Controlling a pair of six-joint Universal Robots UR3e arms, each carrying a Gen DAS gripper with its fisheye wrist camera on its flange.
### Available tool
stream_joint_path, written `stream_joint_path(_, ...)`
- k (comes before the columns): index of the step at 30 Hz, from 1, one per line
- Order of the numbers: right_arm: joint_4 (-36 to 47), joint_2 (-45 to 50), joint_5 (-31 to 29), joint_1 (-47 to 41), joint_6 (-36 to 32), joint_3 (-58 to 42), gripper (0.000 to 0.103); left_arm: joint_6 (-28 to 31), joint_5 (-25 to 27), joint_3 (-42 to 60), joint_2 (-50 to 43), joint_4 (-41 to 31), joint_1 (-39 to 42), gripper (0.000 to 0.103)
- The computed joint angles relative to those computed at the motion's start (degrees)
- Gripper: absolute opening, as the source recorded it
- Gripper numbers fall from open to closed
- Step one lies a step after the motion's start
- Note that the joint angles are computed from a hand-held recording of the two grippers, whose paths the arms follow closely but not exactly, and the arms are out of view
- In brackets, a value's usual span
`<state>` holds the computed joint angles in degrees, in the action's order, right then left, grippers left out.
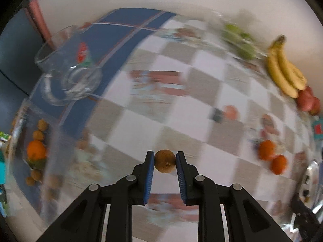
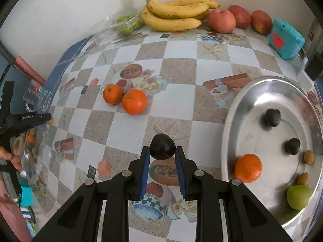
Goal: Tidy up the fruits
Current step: 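Carry plum and kiwi over the steel bowl and open both tools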
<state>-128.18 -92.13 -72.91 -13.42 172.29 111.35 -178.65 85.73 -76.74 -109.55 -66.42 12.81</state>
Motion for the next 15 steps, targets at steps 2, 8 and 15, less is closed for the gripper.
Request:
stream_joint_path(2, 1.1, -1.0, 1.3, -1.9, -0.4, 0.3, 0.026, -1.7, -1.1, 0.4, 0.4, -0.9, -2.8, 0.024)
stream_joint_path(8, 4.7, -5.2, 3.7, -10.5, -1.7, 1.2, 0.026, -6.5, -3.9, 2.3, 0.3, -1.8, -11.0, 0.024)
stream_joint_path(15, 9.3, -9.4, 5.3, -23.1, -3.8, 2.8, 0.026, -10.9, -4.8, 8.3, -2.9, -3.0, -20.7, 0.024)
